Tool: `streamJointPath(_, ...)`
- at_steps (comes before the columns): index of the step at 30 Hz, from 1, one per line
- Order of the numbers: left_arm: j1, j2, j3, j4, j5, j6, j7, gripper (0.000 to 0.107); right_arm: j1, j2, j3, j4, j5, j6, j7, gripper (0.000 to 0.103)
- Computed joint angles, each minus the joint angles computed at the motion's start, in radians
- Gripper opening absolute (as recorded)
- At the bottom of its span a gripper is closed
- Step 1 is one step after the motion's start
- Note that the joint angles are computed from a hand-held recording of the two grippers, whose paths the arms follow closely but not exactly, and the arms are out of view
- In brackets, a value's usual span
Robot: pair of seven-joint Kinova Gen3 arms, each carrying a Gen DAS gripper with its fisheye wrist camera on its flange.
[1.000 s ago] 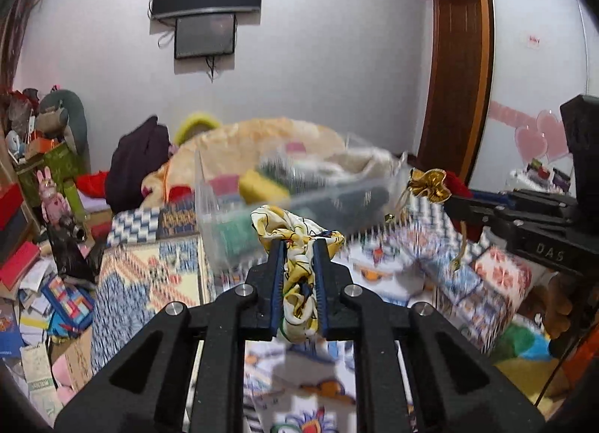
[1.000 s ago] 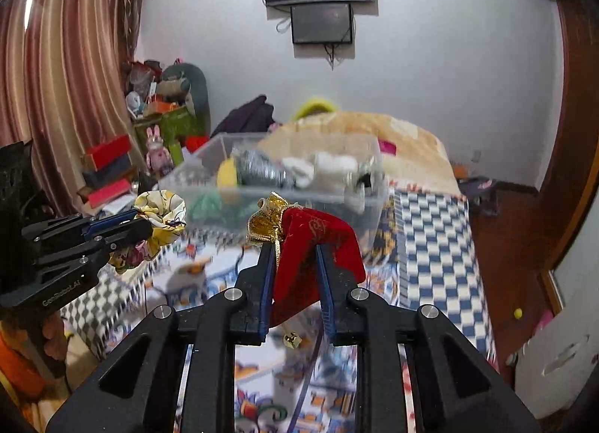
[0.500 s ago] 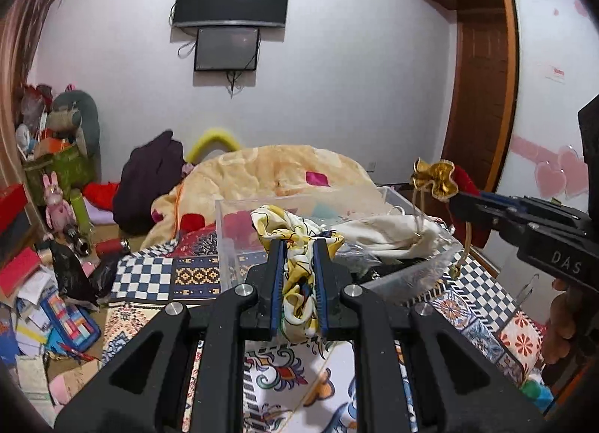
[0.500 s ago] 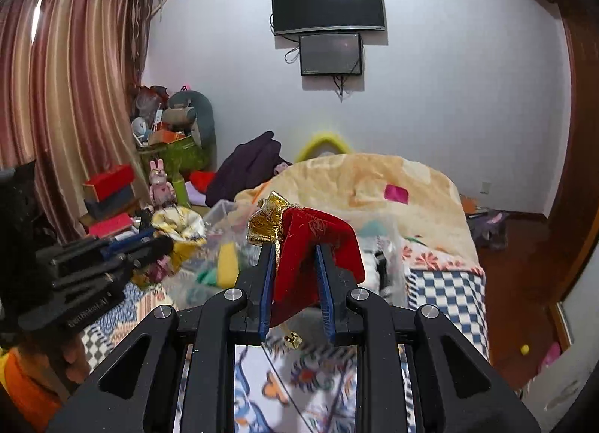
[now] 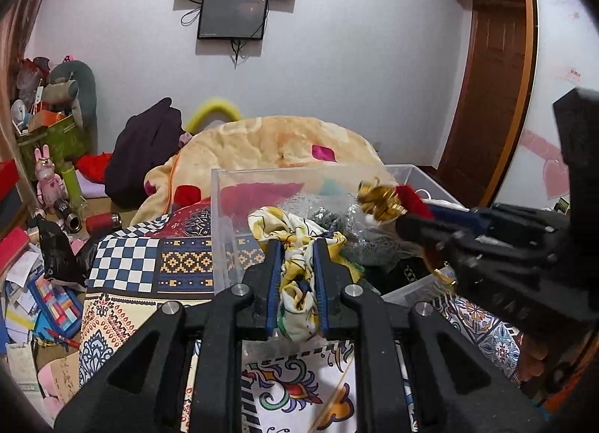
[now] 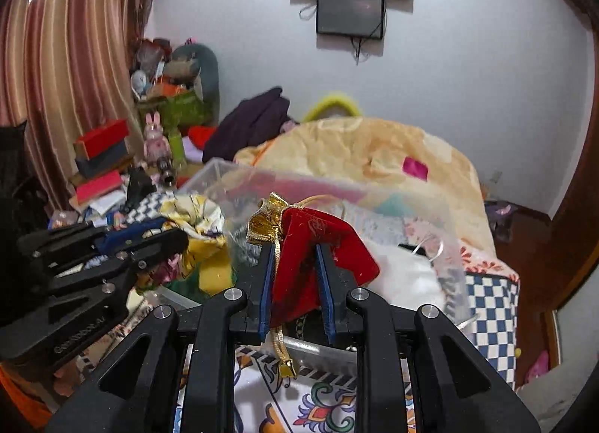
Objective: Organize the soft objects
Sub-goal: 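Place the scrunchie into the box with the left tool while the right places the pouch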
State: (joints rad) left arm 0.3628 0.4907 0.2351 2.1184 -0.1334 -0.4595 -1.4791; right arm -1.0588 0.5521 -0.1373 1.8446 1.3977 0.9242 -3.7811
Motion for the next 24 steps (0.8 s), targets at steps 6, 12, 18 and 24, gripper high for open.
streamJointPath(6,-0.057,-0.001,0.046,0.009,-0.064,0.01,0.047,0.04,0.012,0.006,-0.001,-0.012,-0.045,-0.036,0.048,0.026)
streamJointPath(12,-0.049,-0.018,0.03,0.045,-0.07,-0.02,0.054,0.049,-0.012,-0.008,0.01,0.0,-0.062,-0.029,0.059,0.053)
streamJointPath(18,-0.083,-0.073,0.046,0.108,-0.115,-0.082,0.093,0.058,-0.03,-0.059,-0.005,0.051,-0.025,-0.009,-0.008,0.054)
streamJointPath(24,-0.069,-0.162,0.025,0.178,-0.122,-0.163,0.11,0.058,-0.076,-0.108,-0.058,0.099,0.024,0.125,-0.091,0.058)
